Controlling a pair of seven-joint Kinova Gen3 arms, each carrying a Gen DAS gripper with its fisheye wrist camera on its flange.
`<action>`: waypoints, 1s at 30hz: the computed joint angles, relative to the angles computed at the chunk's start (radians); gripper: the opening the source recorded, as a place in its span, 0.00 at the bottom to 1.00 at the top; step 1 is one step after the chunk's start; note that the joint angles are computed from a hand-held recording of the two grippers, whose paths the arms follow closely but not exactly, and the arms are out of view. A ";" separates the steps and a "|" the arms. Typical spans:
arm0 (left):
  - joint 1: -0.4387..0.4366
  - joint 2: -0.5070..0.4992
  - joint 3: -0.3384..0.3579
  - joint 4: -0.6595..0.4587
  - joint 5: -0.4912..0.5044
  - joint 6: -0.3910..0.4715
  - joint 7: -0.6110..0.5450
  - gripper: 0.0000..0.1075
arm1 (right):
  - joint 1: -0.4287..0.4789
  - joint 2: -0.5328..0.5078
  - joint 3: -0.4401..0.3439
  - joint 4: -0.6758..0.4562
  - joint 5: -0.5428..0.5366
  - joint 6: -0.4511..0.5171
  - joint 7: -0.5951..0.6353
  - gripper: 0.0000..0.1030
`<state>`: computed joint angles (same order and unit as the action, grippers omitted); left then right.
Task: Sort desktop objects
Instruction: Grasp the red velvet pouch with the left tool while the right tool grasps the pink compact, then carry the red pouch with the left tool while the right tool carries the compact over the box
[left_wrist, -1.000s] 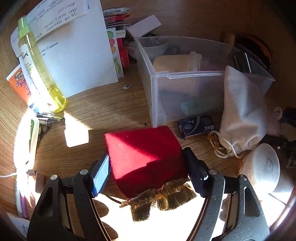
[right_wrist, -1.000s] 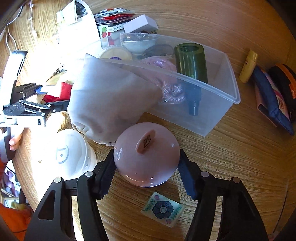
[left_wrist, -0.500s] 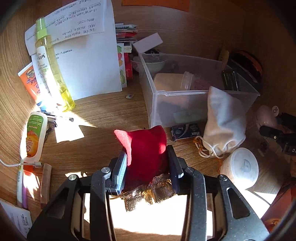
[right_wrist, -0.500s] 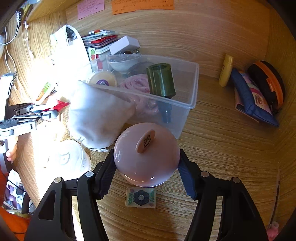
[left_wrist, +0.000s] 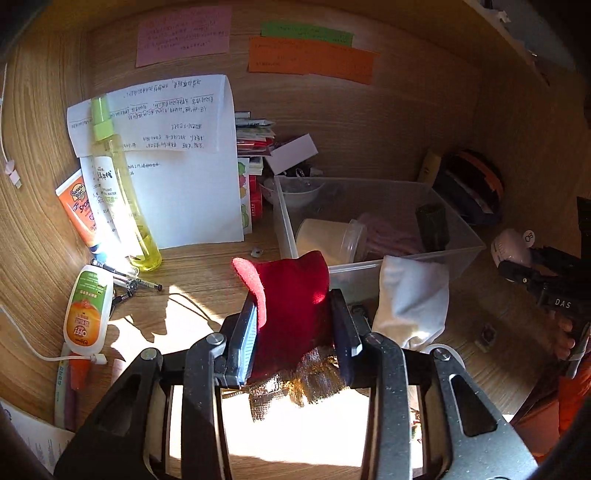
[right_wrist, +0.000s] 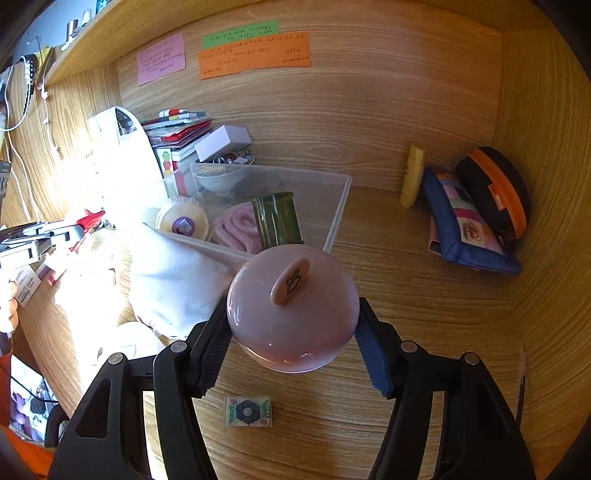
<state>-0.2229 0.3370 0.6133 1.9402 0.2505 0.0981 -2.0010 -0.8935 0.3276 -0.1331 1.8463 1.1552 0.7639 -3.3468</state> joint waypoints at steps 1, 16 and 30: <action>-0.008 0.002 0.015 -0.005 0.002 -0.002 -0.003 0.33 | 0.005 -0.002 0.001 -0.002 -0.001 -0.003 0.007 0.58; 0.197 0.114 -0.132 -0.232 -0.024 0.098 0.023 0.33 | 0.048 0.073 0.055 -0.147 -0.062 -0.060 0.232 0.58; 0.404 0.272 -0.300 -0.512 0.009 0.287 0.023 0.33 | 0.056 0.176 0.120 -0.313 -0.254 -0.129 0.535 0.58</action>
